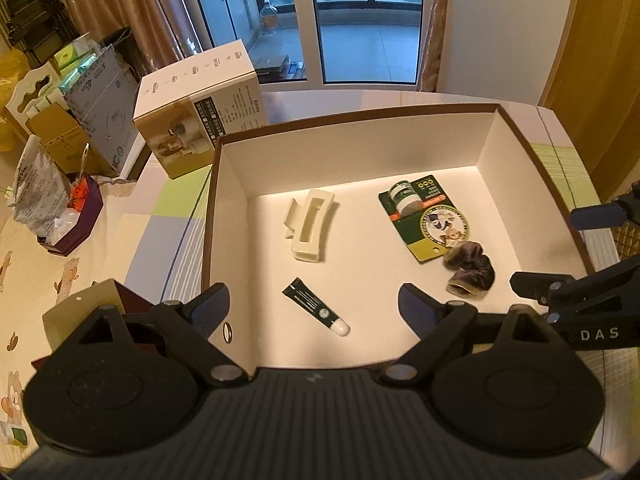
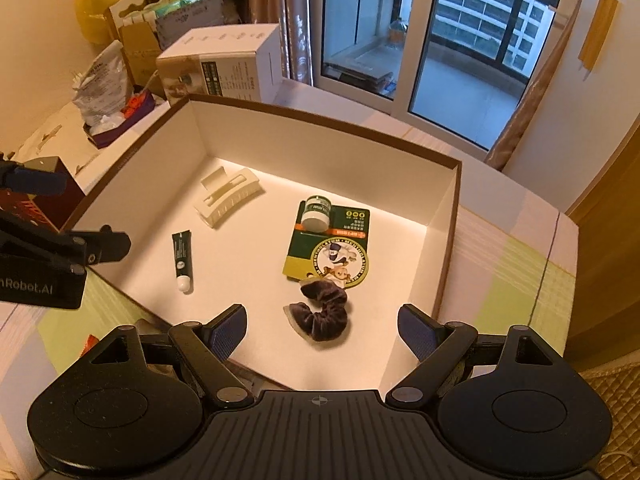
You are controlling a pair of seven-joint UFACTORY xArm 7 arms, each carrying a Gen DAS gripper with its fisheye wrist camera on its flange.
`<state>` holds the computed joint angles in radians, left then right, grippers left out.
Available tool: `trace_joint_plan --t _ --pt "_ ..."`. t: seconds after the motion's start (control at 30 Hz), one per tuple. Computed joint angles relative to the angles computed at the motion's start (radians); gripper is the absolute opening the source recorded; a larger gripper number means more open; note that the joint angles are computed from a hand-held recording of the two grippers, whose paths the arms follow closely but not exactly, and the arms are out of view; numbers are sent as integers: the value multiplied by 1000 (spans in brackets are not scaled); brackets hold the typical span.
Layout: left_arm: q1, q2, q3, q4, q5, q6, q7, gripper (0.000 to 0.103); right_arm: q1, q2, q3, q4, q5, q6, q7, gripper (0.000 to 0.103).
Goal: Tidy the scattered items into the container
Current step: 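Withdraw both grippers from the box back toward the remaining items, then grasp the white pill bottle with the right gripper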
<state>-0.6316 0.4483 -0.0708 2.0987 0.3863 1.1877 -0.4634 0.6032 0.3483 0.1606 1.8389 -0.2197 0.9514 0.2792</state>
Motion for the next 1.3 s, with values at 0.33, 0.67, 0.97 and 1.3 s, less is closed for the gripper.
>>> trace_joint_plan --t 0.33,0.67,0.97,1.3 --pt "4 -114 -29 -144 21 -41 -32 90 -25 -112 20 -147 12 -75 6 88" --pt "84 -266 -79 -356 -26 -154 17 90 -63 -243 49 -338 24 -196 28 88" --pt "176 -408 -112 -571 -130 -287 174 90 -101 -397 80 -557 133 -376 -48 88" --pt "242 -535 -119 -781 -283 -383 401 90 -99 -452 92 -660 249 -336 -253 88"
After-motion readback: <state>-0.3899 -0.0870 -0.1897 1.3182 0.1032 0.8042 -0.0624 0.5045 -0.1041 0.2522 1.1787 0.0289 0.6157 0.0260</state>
